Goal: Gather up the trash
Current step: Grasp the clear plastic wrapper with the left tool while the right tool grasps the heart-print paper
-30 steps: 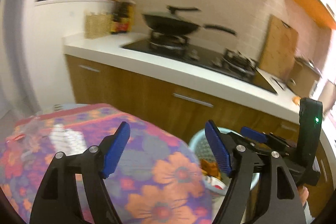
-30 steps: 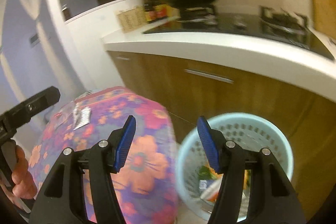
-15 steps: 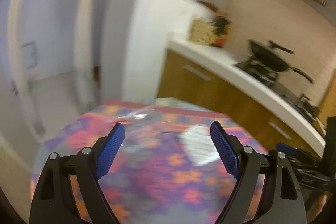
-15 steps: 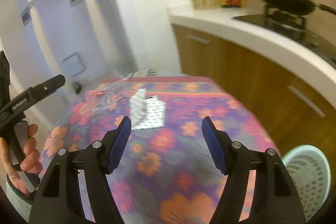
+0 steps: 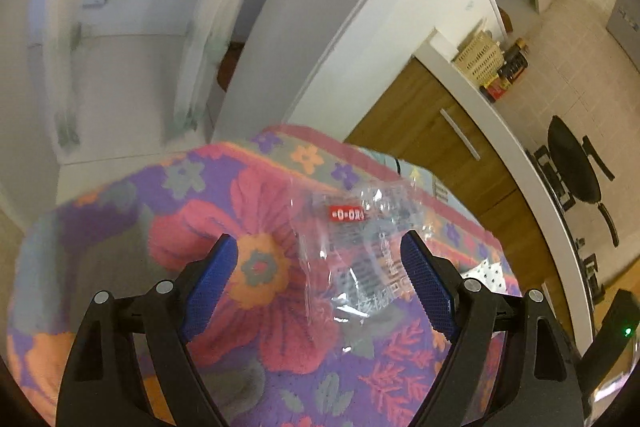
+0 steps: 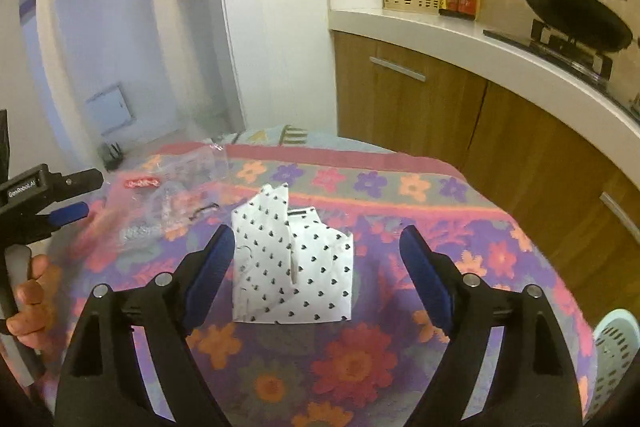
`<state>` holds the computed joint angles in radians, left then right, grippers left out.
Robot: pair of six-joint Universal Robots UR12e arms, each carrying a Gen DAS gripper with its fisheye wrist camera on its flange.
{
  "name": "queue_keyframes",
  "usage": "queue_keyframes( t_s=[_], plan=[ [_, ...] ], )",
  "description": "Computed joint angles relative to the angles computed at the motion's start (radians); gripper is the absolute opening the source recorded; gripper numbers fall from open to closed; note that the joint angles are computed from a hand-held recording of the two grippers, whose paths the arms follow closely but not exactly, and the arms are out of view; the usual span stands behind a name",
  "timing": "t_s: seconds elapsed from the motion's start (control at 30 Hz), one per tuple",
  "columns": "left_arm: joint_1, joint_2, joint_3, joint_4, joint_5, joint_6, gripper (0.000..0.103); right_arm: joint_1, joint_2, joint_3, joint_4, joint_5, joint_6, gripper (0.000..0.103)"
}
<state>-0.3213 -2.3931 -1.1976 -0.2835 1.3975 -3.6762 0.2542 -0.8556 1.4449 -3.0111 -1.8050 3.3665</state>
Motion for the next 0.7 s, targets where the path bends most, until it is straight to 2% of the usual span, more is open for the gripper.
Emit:
queue_keyframes(
  t_s=[0.07,0.13,0.27,0.33,0.4,0.47,0.53,0.67,0.7],
  plan=[
    [-0.002,-0.006,-0.009,0.024,0.002,0.006,0.081,0.000,0.003,-0.001,-0.011,0.001,-0.012,0.083],
    [0.001,-0.011,0.004,0.006,-0.013,0.013,0.078,0.002,0.010,-0.022,0.038,-0.009,-0.011,0.083],
    [-0.011,-0.018,0.027,-0.049,0.029,0.058,0.070,-0.003,0.015,-0.044,0.115,0.008,0.005,0.083],
    [-0.015,-0.019,0.035,-0.073,0.014,0.100,0.056,-0.009,0.013,-0.042,0.125,0.031,0.022,0.083],
    [-0.026,-0.021,0.046,-0.100,0.054,0.140,0.051,-0.012,0.015,-0.047,0.151,0.039,0.034,0.083],
    [-0.031,-0.026,0.058,-0.122,0.051,0.176,0.035,-0.017,0.018,-0.060,0.199,0.066,0.037,0.083],
    [-0.041,-0.026,0.064,-0.140,0.086,0.205,0.027,-0.022,0.020,-0.070,0.236,0.092,0.040,0.083],
    [-0.048,-0.025,0.061,-0.132,0.101,0.237,0.019,-0.023,0.020,-0.070,0.249,0.102,0.049,0.080],
    [-0.048,-0.023,0.057,-0.124,0.098,0.241,0.012,-0.022,0.020,-0.070,0.249,0.101,0.044,0.079]
  ],
)
